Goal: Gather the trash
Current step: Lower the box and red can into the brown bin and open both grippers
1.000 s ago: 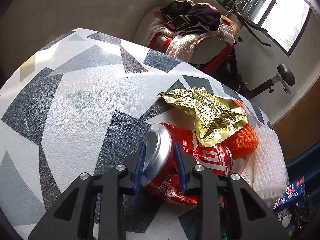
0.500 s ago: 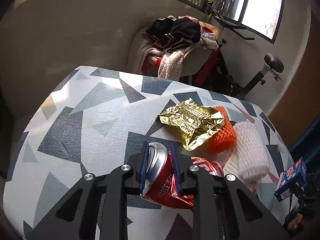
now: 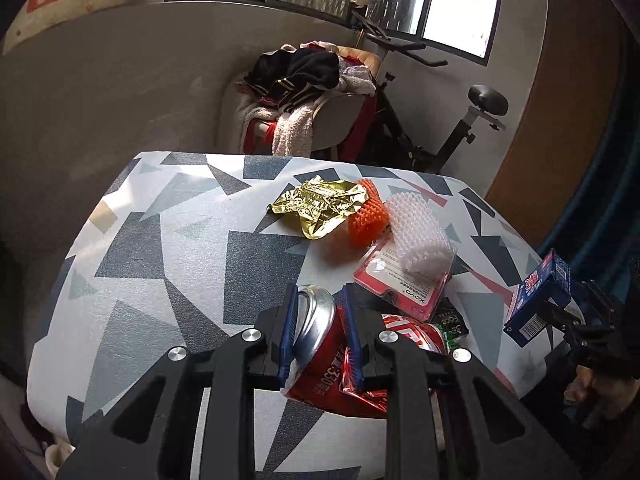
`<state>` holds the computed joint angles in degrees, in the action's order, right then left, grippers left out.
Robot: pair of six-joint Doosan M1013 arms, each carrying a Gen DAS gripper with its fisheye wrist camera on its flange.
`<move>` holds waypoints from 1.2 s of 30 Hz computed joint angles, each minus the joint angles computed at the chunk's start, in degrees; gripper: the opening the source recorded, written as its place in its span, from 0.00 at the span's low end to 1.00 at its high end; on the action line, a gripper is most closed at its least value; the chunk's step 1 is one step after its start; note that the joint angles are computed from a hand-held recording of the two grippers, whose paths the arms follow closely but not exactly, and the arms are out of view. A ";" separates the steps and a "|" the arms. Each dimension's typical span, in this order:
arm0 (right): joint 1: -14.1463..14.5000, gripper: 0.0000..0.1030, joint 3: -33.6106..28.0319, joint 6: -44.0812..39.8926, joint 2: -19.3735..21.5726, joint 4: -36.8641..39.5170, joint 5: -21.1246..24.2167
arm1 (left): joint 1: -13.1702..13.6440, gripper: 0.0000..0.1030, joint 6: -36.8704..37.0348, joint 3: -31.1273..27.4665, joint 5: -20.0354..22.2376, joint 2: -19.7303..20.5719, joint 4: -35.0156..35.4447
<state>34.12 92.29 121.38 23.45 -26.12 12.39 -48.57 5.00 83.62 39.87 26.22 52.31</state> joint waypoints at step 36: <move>6.15 0.88 8.35 -44.70 -1.53 44.54 7.00 | -10.40 0.21 -13.29 11.32 0.70 -3.54 12.17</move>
